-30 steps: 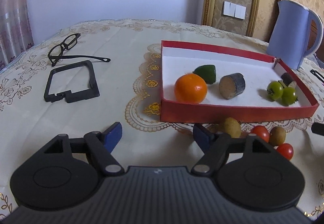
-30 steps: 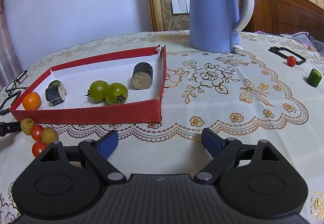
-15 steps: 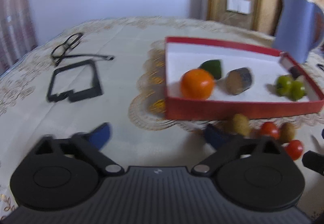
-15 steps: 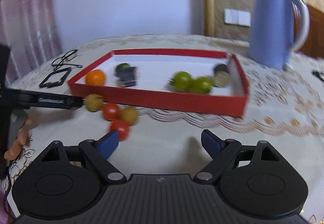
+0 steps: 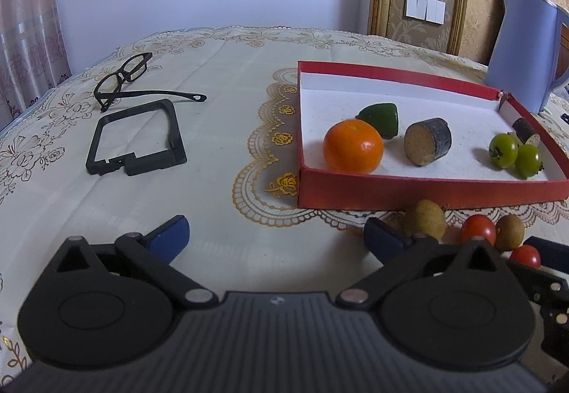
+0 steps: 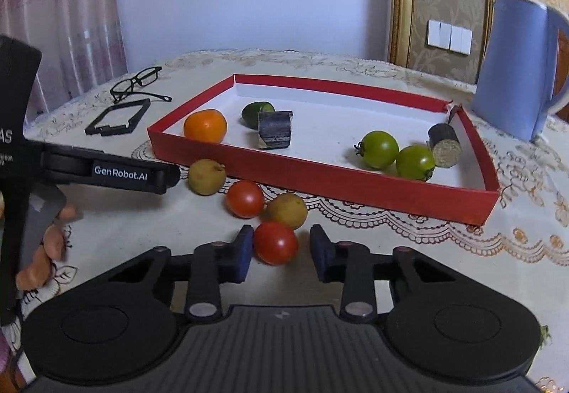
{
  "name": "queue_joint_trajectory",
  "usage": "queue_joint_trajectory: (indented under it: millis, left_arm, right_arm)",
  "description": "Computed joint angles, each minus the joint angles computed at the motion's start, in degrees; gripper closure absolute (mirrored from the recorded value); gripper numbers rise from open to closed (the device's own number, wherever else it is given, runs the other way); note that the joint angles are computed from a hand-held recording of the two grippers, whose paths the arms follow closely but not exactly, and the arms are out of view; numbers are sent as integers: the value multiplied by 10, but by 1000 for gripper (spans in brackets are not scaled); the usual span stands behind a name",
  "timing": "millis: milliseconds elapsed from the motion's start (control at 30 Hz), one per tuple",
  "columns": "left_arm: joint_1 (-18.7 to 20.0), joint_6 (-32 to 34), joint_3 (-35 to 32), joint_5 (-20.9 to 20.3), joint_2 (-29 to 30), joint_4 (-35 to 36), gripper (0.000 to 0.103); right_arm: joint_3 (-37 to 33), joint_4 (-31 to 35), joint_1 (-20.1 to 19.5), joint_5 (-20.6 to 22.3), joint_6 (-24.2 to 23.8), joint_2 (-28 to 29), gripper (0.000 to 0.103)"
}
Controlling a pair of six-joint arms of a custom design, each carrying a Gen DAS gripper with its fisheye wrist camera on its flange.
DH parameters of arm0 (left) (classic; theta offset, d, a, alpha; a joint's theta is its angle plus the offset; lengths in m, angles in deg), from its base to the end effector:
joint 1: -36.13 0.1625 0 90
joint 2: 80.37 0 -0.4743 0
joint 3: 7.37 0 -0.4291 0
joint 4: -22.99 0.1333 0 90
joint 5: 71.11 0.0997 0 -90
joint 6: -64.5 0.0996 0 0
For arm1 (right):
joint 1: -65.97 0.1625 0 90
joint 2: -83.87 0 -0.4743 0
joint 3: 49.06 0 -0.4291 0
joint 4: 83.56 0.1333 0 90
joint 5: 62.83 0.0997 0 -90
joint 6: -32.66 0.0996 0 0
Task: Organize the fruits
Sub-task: 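Grasp the red cherry tomato beside the tray with the right gripper, then lower the cherry tomato into the red tray and open the right gripper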
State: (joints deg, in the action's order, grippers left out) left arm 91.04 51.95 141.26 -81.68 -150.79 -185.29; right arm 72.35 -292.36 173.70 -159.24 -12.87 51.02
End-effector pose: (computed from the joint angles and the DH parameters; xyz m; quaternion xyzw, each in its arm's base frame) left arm -0.0032 -0.4068 0.2395 -0.0735 0.7515 -0.4835 0.4427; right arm 0.2824 -0.4821 -0.0445 0.4931 -0.8283 0.2398 0.1150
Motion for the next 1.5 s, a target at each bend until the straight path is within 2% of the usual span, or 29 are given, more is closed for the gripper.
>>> queue_joint_trajectory:
  millis: [67,467,667,800,933,1033,1500]
  left_arm:
    - [0,0,0,0,0,0,0]
    - [0,1,0,0,0,-1,0]
    - [0,1,0,0,0,-1,0]
    - [0,1,0,0,0,-1,0]
    - [0,1,0,0,0,-1,0]
    - [0,0,0,0,0,-1,0]
    - [0,0,0,0,0,0,0]
  right_arm:
    - [3,-1,-2,7,0,-2,77]
    - [23,-37,-29,34,25,-24,78]
    - [-7,-50,-42,29,53,-39,78]
    - [-49,-68,-36,2,44,-21,78]
    - [-101,-42,-32,-40,45,8,78]
    - [-116,-17,-37,-45,54,15,78]
    - [-134,-29,-28,-72,27,35,78]
